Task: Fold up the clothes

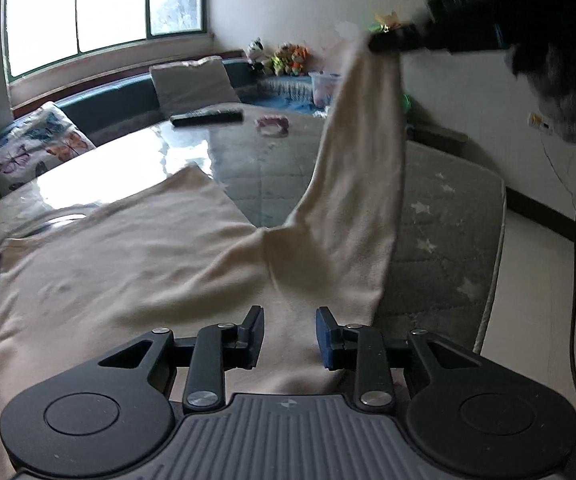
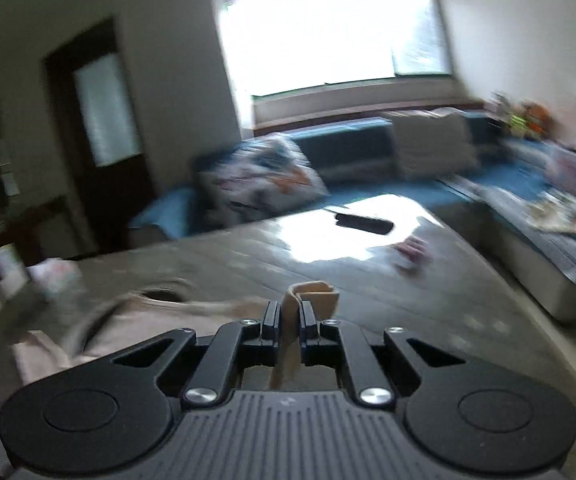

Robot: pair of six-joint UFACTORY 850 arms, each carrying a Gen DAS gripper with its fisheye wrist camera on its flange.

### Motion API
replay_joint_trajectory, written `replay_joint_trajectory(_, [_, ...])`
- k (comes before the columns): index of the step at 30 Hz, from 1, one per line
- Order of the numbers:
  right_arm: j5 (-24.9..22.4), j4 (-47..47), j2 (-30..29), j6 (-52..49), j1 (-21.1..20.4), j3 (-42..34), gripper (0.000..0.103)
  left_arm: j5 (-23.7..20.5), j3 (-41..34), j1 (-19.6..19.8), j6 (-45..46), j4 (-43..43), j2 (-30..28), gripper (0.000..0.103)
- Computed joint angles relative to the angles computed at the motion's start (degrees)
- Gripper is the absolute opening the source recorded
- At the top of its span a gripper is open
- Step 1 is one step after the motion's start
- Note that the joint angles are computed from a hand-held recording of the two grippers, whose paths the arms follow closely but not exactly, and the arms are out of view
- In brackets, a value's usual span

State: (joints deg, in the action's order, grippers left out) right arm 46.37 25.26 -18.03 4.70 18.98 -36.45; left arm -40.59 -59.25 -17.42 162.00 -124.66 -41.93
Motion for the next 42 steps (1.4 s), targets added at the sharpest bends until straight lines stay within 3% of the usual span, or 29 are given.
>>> replay_joint_trajectory(6, [-5.01,-12.48,-2.28,0.56,3.22,-8.12,0.008,-2.27,3.60,4.12,2.31,-3.06,2.47,0.032])
replay_joint_trajectory(14, [-12.89,-26.45,-12.01,5.75,6.60,-21.57,0.008,-2.39,6.80,9.09,3.59,-10.08,4.52,0.034])
replay_joint_trajectory(20, [-16.94,-34.06,-16.82,12.41,7.27,-26.29,0.015,-1.91,7.87,11.02,3.97,-12.62,5.22,0.037])
replay_joint_trajectory(26, [-21.09,-29.69,-14.99,3.60,6.22,-23.38,0.017,-2.25,8.20,11.74,4.27,-14.17,5.88,0.037])
replay_joint_trajectory(31, [-26.35,-25.34,-16.92,-3.76,5.67,-21.84,0.019,-2.27,6.21,10.99,2.16,-14.14,4.55,0.035])
replay_joint_trajectory(36, [-26.74,-19.98,-19.09,-7.14,5.54,-20.82,0.019,-0.77,3.21,9.64,-0.07,-12.93,2.41,0.034])
replay_joint_trajectory(42, [-25.36,-17.73,-18.62,-6.85,4.59,-19.45,0.019,5.04,-0.11,9.09,-0.98,-13.05,-0.04,0.027])
